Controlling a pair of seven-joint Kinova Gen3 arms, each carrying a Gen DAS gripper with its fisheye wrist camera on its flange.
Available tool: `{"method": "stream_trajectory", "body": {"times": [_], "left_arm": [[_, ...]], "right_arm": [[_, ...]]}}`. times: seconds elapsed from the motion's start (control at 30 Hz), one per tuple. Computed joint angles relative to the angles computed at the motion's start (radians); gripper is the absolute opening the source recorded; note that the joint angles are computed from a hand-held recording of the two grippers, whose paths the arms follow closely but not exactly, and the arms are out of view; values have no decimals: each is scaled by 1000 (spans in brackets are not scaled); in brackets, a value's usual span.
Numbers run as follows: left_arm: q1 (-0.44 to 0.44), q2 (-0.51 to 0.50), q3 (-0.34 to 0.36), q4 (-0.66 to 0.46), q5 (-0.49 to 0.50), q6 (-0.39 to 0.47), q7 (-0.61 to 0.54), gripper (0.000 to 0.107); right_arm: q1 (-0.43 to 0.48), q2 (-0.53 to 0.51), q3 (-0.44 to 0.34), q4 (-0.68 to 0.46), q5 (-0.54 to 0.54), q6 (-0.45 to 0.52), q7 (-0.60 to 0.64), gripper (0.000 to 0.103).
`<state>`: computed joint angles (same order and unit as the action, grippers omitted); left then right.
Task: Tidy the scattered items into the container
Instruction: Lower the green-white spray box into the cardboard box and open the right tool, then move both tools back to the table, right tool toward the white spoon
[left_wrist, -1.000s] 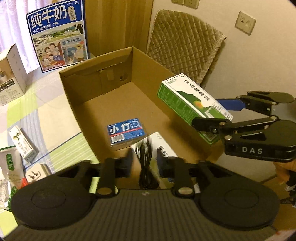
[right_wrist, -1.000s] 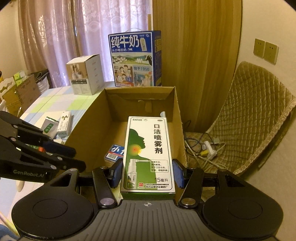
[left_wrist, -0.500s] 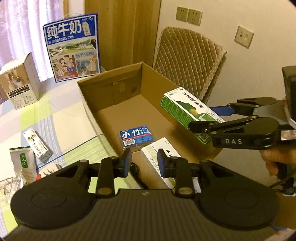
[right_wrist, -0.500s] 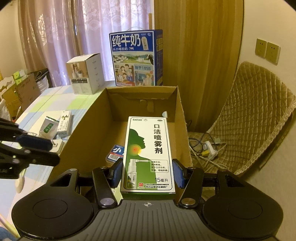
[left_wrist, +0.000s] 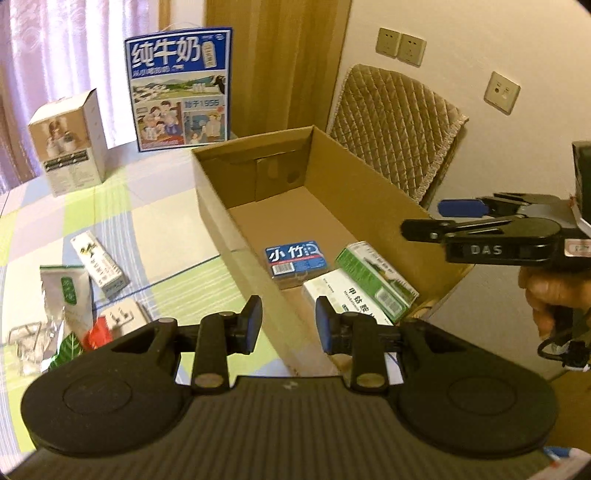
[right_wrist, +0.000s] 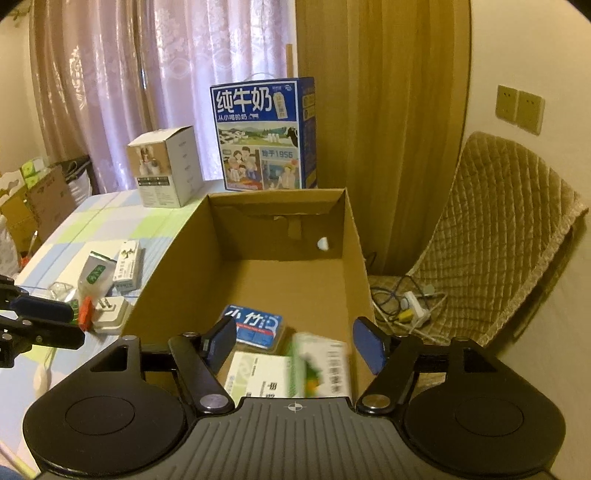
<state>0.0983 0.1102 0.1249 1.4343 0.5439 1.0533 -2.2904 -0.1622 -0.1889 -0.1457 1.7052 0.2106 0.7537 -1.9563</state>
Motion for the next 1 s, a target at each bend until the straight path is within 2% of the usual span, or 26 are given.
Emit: {"method": "stream_trajectory", "body": {"times": [0.13, 0.5, 0.6, 0.67, 0.83, 1.0], "left_arm": [[-22, -29, -19, 39, 14, -3, -22, 32], [-102, -115, -103, 138, 54, 33, -76, 37], [-126, -141, -132, 166, 60, 37, -98, 49], [-144, -164, -152, 190, 55, 30, -106, 62], [-200, -199, -217, 227, 49, 50, -124, 71], [-258, -232, -278, 257, 42, 60, -147, 82]], "right_arm": [[1, -34, -31, 19, 14, 7, -46, 73], [-15, -111, -147, 33, 55, 39, -177, 86], [-20, -132, -179, 37, 59, 33, -213, 94], [-25, -148, -194, 45, 50, 16, -237, 100], [-43, -145, -251, 35, 36, 22, -280, 101], [-115, -108, -280, 28, 25, 33, -258, 101]]}}
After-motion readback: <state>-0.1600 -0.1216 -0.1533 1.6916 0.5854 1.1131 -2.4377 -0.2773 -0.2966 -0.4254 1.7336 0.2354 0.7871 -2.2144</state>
